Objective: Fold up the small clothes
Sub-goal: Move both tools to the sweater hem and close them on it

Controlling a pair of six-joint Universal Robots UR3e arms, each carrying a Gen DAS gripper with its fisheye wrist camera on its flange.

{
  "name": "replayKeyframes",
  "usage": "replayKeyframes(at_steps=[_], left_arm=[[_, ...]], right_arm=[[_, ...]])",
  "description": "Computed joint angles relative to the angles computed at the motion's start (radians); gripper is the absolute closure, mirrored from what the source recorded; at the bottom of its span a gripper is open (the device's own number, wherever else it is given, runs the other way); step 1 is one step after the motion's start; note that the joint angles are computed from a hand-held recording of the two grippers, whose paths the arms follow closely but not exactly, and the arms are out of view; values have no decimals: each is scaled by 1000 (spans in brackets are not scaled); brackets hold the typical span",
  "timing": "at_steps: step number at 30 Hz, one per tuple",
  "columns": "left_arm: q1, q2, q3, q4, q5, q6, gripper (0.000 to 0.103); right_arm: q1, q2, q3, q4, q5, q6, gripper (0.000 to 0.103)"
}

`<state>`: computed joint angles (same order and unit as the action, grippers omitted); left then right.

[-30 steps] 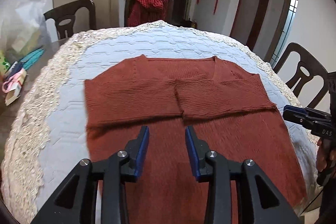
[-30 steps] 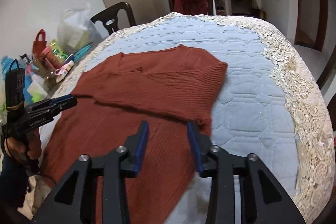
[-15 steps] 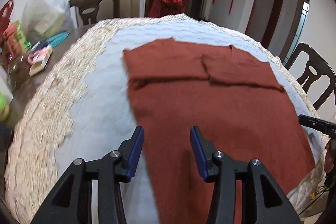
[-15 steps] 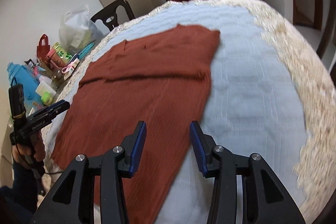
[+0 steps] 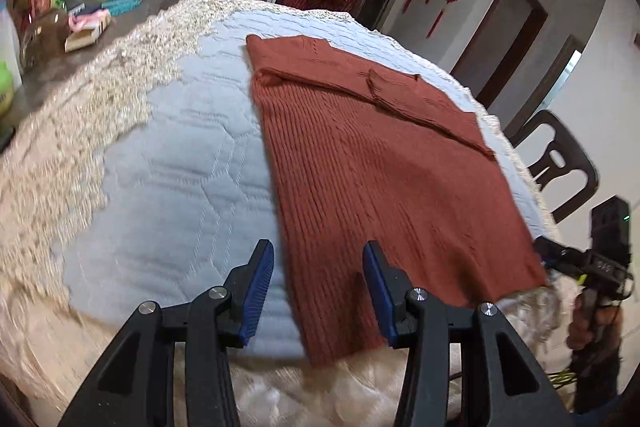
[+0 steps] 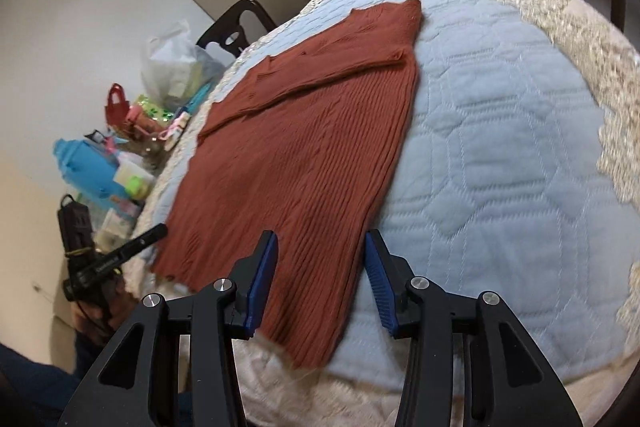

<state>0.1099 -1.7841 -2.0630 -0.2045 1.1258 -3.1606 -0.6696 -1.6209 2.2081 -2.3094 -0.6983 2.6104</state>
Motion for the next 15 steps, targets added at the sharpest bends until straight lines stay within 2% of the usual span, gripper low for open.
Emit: replayKeyframes(at_steps=[4,10,15], left_arm=[[1,17,-48,36,-26,-30,54],[-7,-59,1,92,-58,-61,55],[42,-26,-58,93,-115,-56,68]], right_arm=[[-3,-35,16,73,16,-48,58],[30,11,-1,33,34,-15,59],[21,-8,9,93,38,-57,76]])
